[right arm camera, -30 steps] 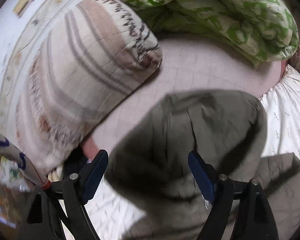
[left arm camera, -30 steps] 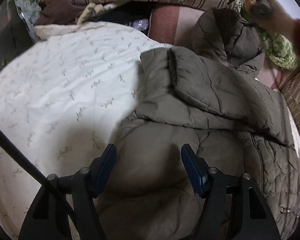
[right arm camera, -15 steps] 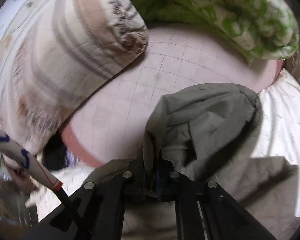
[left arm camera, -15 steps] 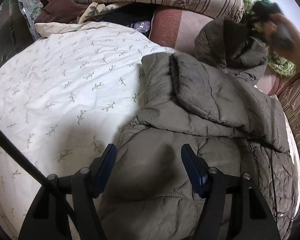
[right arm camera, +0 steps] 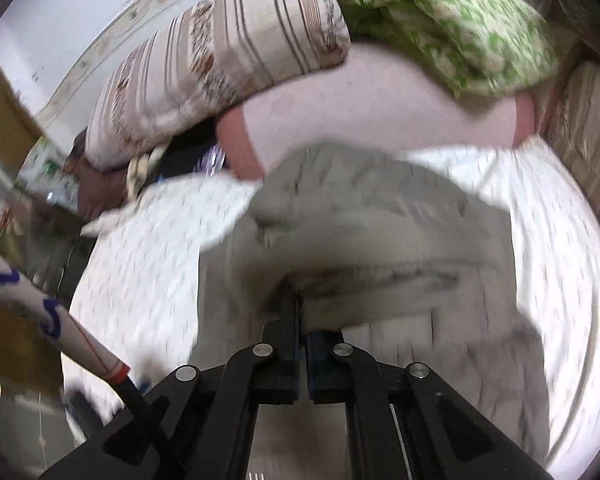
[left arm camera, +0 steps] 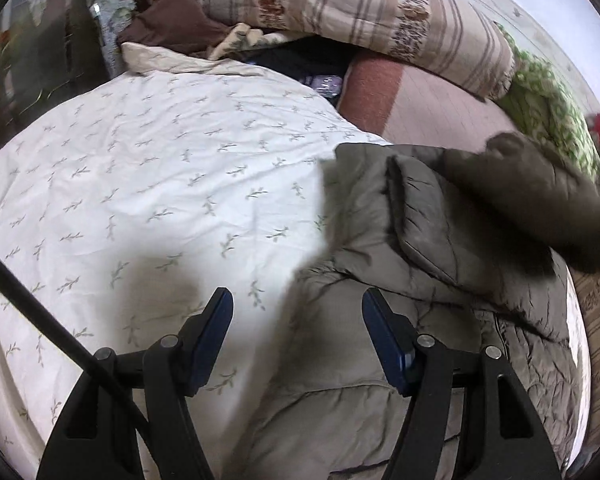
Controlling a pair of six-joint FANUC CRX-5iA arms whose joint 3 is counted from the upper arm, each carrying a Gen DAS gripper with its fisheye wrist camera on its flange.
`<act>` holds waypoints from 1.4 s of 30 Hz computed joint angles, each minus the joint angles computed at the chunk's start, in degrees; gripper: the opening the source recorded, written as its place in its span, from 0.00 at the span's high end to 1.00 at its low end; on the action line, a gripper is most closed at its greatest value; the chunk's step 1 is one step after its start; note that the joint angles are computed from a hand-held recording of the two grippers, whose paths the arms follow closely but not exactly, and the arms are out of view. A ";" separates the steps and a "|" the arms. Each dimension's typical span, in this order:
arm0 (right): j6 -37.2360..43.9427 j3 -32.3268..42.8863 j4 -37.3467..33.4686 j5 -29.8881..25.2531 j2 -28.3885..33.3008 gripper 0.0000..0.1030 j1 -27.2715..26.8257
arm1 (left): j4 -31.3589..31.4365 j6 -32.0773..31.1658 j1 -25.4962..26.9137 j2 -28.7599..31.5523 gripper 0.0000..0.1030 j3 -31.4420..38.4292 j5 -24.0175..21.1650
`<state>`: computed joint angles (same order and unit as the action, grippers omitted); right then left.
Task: Fold large clothes
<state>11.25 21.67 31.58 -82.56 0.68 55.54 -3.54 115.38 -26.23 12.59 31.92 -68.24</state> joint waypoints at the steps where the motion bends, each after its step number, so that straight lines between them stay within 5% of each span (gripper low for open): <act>1: -2.45 -3.09 -0.62 1.18 -1.81 0.99 1.20 | 0.06 0.52 0.14 -0.21 0.36 -0.41 0.27; 4: -6.76 -10.12 -3.55 4.17 -4.61 0.99 2.60 | -0.28 1.64 0.13 -0.53 0.36 -0.95 0.40; 10: -4.33 -11.61 -5.25 4.20 -2.75 0.98 0.36 | -1.57 2.73 -0.08 -0.95 0.36 -1.36 -0.39; 15: 1.04 -8.75 4.83 0.11 -0.40 0.93 1.94 | -1.01 2.03 -0.06 -0.42 0.36 -0.73 0.13; 17: 3.92 -6.17 7.06 -0.64 2.22 0.66 0.14 | -0.57 1.26 -0.21 0.17 0.36 -0.20 -0.28; 19: 5.70 -4.24 9.25 0.16 5.27 0.50 -2.86 | -0.09 0.61 -0.33 0.65 0.36 0.23 -0.58; 22: 6.49 -3.12 10.88 -1.27 9.63 0.50 -6.91 | -1.08 0.47 -0.69 0.85 0.36 0.77 -0.88; 27: 7.60 -8.98 -2.26 4.28 8.82 0.50 -10.71 | -2.53 0.40 -1.11 1.23 0.36 1.71 -1.30; 31: 8.64 -8.01 2.64 -0.25 9.31 0.51 -7.98 | -1.82 -0.13 -0.92 1.45 0.36 1.84 -1.71; 35: 7.47 -7.17 11.62 2.09 8.60 0.54 -5.02 | -1.92 0.48 -0.84 0.91 0.36 1.41 -1.35; 39: 11.49 0.12 3.90 7.69 12.62 0.54 -7.60 | -2.70 0.79 -1.01 1.20 0.36 1.88 -2.06; 42: 16.31 6.85 -6.82 6.80 18.33 0.51 -10.49 | -2.05 0.37 -0.64 1.55 0.36 1.96 -2.46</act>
<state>27.56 28.52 24.76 -75.76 19.01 45.05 -5.59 115.75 -26.86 14.14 33.88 -70.70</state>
